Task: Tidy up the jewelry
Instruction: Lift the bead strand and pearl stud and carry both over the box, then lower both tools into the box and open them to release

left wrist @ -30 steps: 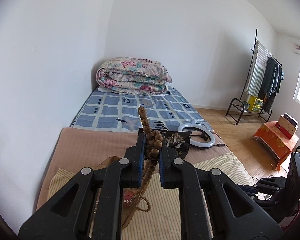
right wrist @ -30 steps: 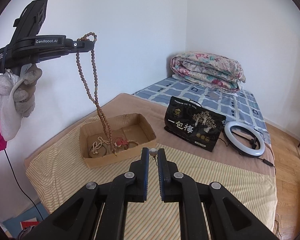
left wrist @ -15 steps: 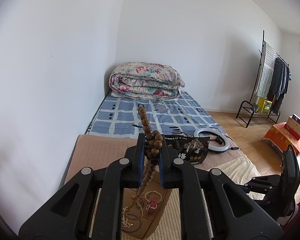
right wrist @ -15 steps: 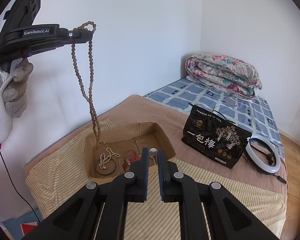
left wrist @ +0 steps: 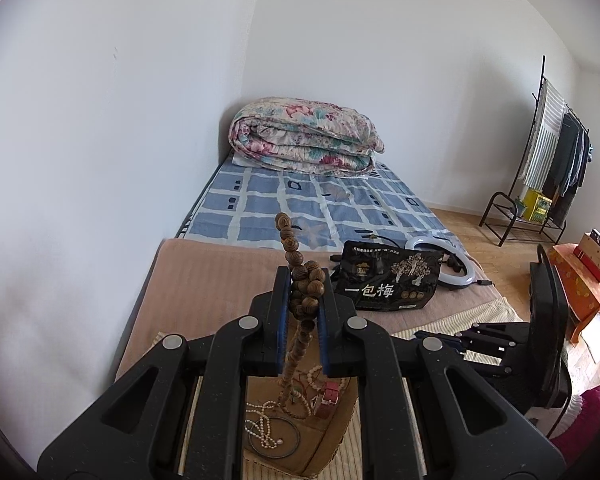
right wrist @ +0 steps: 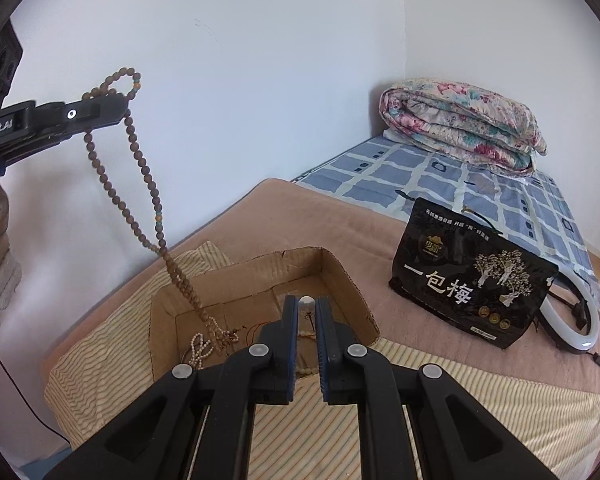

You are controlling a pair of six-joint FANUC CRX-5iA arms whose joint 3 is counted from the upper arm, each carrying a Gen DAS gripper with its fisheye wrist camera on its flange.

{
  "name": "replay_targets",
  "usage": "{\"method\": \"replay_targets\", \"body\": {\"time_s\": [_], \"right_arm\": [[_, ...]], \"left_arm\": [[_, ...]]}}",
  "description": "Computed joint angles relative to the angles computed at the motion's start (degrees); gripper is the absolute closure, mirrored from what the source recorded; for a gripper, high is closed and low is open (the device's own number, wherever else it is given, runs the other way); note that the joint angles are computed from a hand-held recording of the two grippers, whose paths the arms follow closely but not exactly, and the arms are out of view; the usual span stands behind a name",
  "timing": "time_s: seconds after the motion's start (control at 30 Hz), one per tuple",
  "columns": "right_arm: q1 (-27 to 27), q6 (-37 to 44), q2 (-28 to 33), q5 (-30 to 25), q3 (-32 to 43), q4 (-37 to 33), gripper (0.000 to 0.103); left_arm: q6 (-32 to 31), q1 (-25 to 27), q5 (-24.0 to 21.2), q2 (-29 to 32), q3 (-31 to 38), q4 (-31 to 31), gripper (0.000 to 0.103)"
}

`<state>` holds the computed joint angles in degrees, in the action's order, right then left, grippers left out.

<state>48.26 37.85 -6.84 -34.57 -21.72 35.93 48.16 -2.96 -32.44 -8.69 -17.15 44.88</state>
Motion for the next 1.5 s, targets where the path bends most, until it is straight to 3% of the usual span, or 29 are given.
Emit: {"method": "replay_targets", "body": {"time_s": [0.33,0.67,0.77,0.83,0.93,1.0,1.1,1.17,1.2,1.3,1.5], "right_arm": [[-4.2,2.0,8.5,4.4,3.6,-4.4,0.097],[-6.0,4.2,13.1,5.9,6.0,-8.5,0.095],[-5.9,3.7,13.6,6.2,6.1,-7.8,0.081],[-5.8,3.6,13.7,6.2,6.3,-7.6,0.08],[-5.6,1.5,13.4,6.3,5.5,-5.2,0.067],[-5.5,0.2,13.1,6.3,5.0,-3.8,0.053],[-5.4,-2.9,12.5,6.4,3.8,-0.5,0.041],[-5.3,-4.4,11.9,6.2,3.2,1.2,0.034],[-5.2,-4.9,11.6,6.0,2.9,2.0,0.03],[-4.9,-6.8,10.8,5.4,2.2,4.2,0.024],[-4.1,-8.5,8.1,4.5,0.7,5.9,0.022]], "left_arm": [[2.4,-0.4,0.2,4.1,-0.8,-3.5,0.093],[5.0,-1.5,1.4,6.2,-1.8,-9.9,0.093],[6.7,-1.7,1.3,6.7,-1.4,-12.2,0.093],[6.8,-1.7,0.9,7.0,-1.4,-12.6,0.093],[8.0,-1.8,1.1,7.2,-1.1,-14.4,0.093],[8.9,-1.7,0.9,7.2,-1.1,-15.3,0.093],[9.5,-1.4,0.3,7.2,-1.1,-15.4,0.077],[9.8,-1.4,1.2,6.5,-1.8,-15.6,0.057],[9.8,-1.4,1.5,6.1,-2.1,-15.5,0.055],[10.0,-1.1,1.3,5.4,-2.5,-15.5,0.055],[10.8,-1.1,1.2,3.0,-3.4,-16.1,0.054]]}}
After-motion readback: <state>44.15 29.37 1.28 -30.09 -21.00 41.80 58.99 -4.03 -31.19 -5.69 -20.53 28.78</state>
